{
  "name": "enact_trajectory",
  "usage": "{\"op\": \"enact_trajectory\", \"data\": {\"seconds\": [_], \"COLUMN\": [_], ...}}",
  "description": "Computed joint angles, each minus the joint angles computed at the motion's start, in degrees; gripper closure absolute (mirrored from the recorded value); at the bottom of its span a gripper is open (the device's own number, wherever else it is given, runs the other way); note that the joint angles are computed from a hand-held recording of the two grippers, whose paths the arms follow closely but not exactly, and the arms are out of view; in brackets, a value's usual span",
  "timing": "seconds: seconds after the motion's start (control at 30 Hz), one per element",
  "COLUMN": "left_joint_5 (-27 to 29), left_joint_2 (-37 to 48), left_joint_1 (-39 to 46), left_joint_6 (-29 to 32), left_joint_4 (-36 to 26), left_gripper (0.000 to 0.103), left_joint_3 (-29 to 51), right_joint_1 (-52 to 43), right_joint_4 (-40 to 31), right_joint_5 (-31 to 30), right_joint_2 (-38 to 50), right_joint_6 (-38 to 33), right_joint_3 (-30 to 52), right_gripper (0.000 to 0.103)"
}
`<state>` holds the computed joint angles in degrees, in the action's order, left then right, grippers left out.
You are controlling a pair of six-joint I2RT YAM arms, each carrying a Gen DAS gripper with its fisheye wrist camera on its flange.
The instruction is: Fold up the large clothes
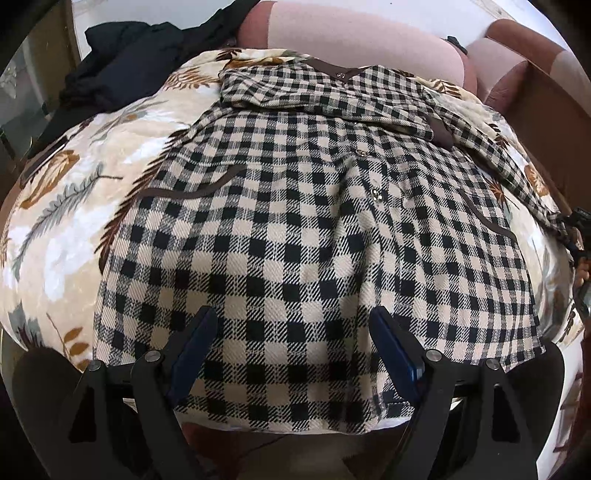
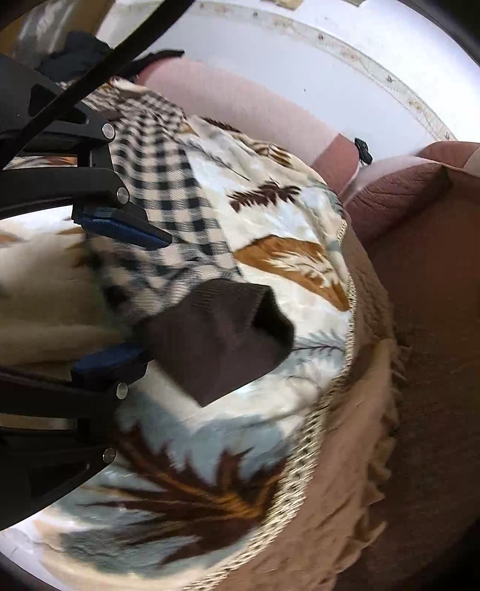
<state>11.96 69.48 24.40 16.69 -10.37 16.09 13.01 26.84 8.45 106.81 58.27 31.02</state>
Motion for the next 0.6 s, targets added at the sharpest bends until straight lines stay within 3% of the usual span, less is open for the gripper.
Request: {"op": "enact_trajectory", "data": {"seconds": [0.03, 0.07, 0.1, 0.2, 0.37, 0.6], "left_joint_5": [0.28, 0.62, 1.05, 2.21, 5.71, 12.15], "left_joint_2": [0.09, 0.03, -0.22, -0.60, 3.07, 13.72], "left_joint_1": [0.42, 0.77, 1.16, 2.71, 6.04, 9.93], "left_joint_6": [0.34, 0.64, 0.98, 1.90, 3.65, 3.15], "left_joint_4": [0.09, 0.12, 0.09, 0.17, 1.60, 6.30], "left_gripper": [0.020, 0.020, 0.020, 0.020, 0.020, 0.020], "left_joint_3": [-0.16, -0.35, -0.54, -0.64, 1.27, 11.25], "right_joint_1": [-1.13, -2.01, -3.22, -3.11, 6.28, 17.41], "right_joint_4": [-1.76, -3.11, -3.59, -4.52, -18.91, -33.62], "right_joint_5": [0.12, -0.16, -1.22, -0.44, 8.20, 7.36], "right_joint_2": [0.89, 1.95, 1.47, -1.42, -6.12, 5.39], "right_joint_6": [-0.32, -0.08, -0.22, 0.25, -5.12, -8.88], "right_joint_3": [1.27, 2.43, 1.83, 1.21, 11.91, 42.41], "right_gripper": [0.053, 0.078, 0.091, 0.091, 0.091, 0.091]}}
